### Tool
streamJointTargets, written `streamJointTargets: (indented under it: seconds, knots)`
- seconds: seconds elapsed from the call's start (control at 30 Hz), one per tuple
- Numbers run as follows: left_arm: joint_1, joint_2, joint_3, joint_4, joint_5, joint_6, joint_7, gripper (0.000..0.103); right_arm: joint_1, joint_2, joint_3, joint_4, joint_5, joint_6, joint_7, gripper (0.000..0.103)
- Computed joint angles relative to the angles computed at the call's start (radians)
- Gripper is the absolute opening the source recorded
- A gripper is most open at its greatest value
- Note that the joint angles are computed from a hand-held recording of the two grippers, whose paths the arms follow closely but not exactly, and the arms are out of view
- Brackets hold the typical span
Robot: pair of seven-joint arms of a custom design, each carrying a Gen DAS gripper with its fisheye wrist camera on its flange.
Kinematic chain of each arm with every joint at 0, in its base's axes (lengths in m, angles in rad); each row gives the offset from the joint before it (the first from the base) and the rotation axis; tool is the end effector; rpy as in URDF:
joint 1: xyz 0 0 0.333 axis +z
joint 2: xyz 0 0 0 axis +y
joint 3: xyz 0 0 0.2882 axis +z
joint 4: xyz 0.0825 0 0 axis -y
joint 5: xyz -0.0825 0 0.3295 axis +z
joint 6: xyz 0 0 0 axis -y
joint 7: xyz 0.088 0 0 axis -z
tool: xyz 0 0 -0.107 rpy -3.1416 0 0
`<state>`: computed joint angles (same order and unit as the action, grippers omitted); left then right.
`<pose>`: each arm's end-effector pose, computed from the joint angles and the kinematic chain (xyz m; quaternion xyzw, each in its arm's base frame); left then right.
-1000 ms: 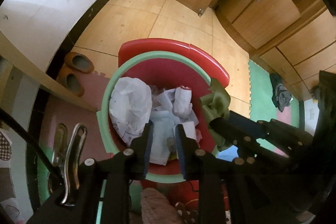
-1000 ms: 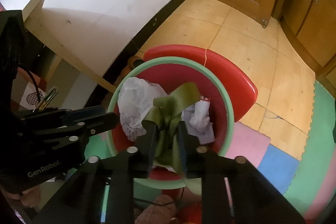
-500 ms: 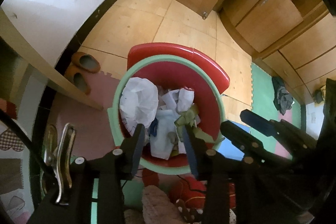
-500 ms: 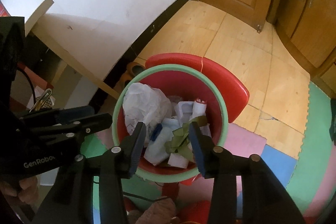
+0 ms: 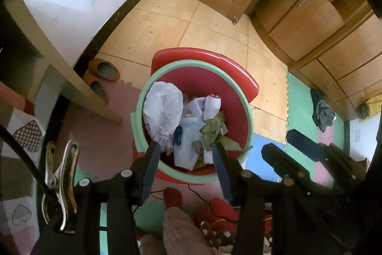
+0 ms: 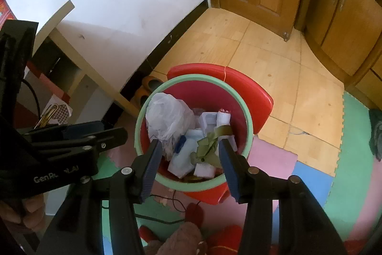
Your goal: Collect trash
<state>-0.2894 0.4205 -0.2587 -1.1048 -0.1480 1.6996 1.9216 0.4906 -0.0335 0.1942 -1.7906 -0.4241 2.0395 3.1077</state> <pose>0.5424 -0.3016 0.5786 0.3427 -0.9264 0.1518 0.0368 0.4220 0.3169 0.5703 -0.4040 0.8815 -0.1479 0.1946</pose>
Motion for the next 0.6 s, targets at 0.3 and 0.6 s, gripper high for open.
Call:
streamJointTargets:
  seconds: [0.3,0.6]
  knots:
    - [0.013,-0.050,0.000,-0.061,-0.010,0.024,0.017,0.049,0.016,0.004,0.011,0.032,-0.024,-0.050,0.033,0.051]
    - [0.012,-0.056,0.001,-0.063,-0.008,0.024,0.015,0.049,0.022,0.006,0.010,0.041,-0.029,-0.059,0.031,0.051]
